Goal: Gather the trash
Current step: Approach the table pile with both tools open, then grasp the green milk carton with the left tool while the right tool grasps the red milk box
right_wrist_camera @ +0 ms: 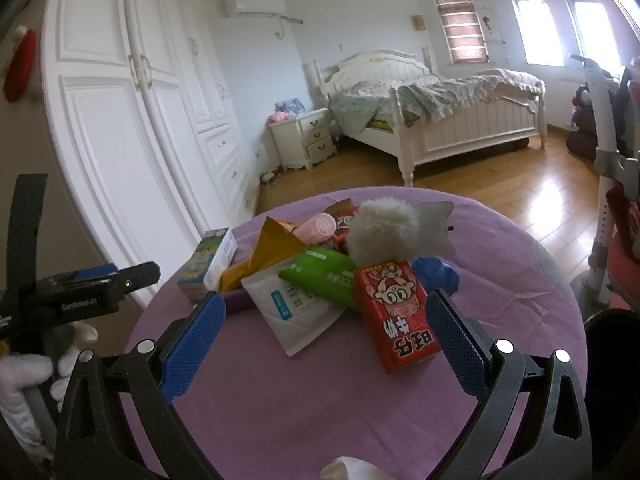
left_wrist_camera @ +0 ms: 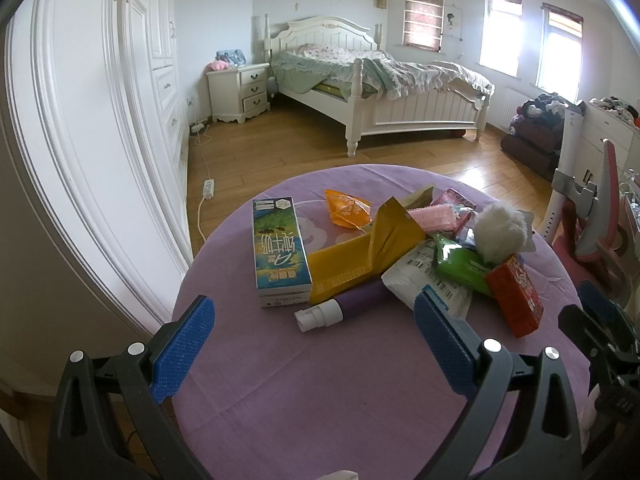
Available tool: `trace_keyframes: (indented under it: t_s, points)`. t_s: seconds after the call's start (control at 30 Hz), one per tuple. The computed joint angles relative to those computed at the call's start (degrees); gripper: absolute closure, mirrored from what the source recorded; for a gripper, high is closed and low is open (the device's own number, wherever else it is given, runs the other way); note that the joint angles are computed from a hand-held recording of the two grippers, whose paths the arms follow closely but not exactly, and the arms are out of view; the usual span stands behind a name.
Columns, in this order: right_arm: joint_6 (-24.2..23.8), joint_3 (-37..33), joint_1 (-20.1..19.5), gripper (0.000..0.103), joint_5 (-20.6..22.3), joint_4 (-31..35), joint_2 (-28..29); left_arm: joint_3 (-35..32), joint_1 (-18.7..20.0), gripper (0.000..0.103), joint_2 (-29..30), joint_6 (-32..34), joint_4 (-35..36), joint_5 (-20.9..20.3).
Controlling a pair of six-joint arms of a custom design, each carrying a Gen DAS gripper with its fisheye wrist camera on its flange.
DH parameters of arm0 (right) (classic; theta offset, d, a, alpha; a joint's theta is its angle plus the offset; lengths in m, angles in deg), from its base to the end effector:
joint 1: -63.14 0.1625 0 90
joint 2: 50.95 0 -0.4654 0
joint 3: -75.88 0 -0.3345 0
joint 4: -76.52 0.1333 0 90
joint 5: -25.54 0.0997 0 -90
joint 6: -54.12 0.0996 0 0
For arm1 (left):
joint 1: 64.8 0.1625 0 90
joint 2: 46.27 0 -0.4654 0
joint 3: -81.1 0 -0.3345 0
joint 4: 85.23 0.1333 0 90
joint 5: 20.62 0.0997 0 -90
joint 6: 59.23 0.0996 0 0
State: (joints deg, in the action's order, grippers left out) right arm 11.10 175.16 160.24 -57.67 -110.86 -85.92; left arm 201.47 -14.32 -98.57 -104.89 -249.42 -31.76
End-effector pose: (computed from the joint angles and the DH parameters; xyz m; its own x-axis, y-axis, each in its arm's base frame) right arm 0.2260 -0.6409 0.0993 -0.6439 -0.7039 0.2998 -0.7426 0.4806 -0.4665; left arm -0.1468 -0.5410 0.2119 -0.6032 -0.5190 -0.6056 0.2880 0.5663 -0.7722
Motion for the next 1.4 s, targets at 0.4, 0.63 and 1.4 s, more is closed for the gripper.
trace_keyframes:
  t_s: [0.4, 0.63, 1.4]
  points:
    - [2.1, -2.1, -1.1, 0.004, 1.4, 5.8, 0.1, 0.1, 2.0, 0.005, 0.6, 6.5, -8.0, -1.9]
    - [7.3, -7.0, -2.8, 0.004, 0.0, 10.9, 1.2, -3.6, 9.0, 0.005, 0.5, 21.1, -20.4, -5.8]
    - [7.8, -16.1, -1.8, 0.046, -6.6, 25.9, 3.1, -4.3, 10.9, 0.054, -1.0, 29.0, -27.5, -16.0]
